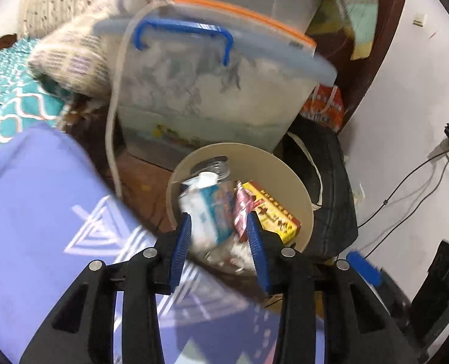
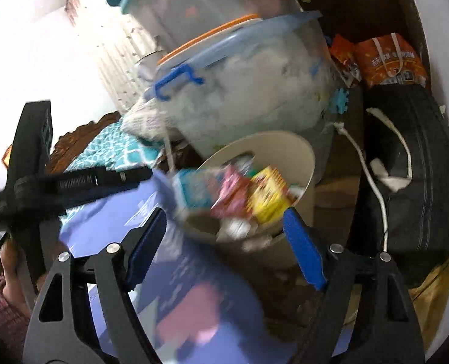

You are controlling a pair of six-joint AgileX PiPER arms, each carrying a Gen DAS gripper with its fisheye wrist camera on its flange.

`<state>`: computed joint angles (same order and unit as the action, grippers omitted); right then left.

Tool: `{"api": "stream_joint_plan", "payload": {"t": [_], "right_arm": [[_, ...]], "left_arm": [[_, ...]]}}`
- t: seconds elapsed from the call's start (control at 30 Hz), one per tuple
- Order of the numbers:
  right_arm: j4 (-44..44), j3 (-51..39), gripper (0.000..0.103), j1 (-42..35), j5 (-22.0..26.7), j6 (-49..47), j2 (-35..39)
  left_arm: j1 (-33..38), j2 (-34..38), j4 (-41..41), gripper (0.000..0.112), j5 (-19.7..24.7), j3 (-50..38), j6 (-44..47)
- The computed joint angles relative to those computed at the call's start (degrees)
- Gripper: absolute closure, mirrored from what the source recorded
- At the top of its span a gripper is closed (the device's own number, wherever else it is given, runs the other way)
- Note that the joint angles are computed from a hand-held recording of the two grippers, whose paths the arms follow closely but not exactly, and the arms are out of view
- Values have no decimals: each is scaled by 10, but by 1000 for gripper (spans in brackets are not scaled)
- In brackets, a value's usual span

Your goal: Collect trash

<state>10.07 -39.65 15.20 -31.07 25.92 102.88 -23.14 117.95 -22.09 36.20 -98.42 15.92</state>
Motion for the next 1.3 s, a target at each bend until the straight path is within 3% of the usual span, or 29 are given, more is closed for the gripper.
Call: {"api": "stream_joint_plan", "payload": {"t": [0.17,0.3,0.43,0.53,0.67,0.97,1.13,1.3], "right_arm": [[92,23,26,108,-33,-13,4],[180,11,26,179,-26,-55,8],[278,5,25,241,-23,-93,5],[329,1,25,269,-14,-119,-1],[462,-20,25,317,-3,-246,-22],[738,-74,16,437,-90,-487,-53],[818,-110,11,481,-140,-543,-38],[875,-136,5,525,-207,-573,-30]], "left_arm": [[28,-137,-44,71,-88,217,53],[39,-235,52,71,-147,359,-21],[82,-327,61,57,-154,455,-21],[107,-391,81,56,-162,511,-26],[139,-478,95,45,-169,572,-24],[249,-610,-34,30,-157,650,159],[330,-631,-159,17,-117,660,313],[401,-640,-240,18,-67,660,422]]}}
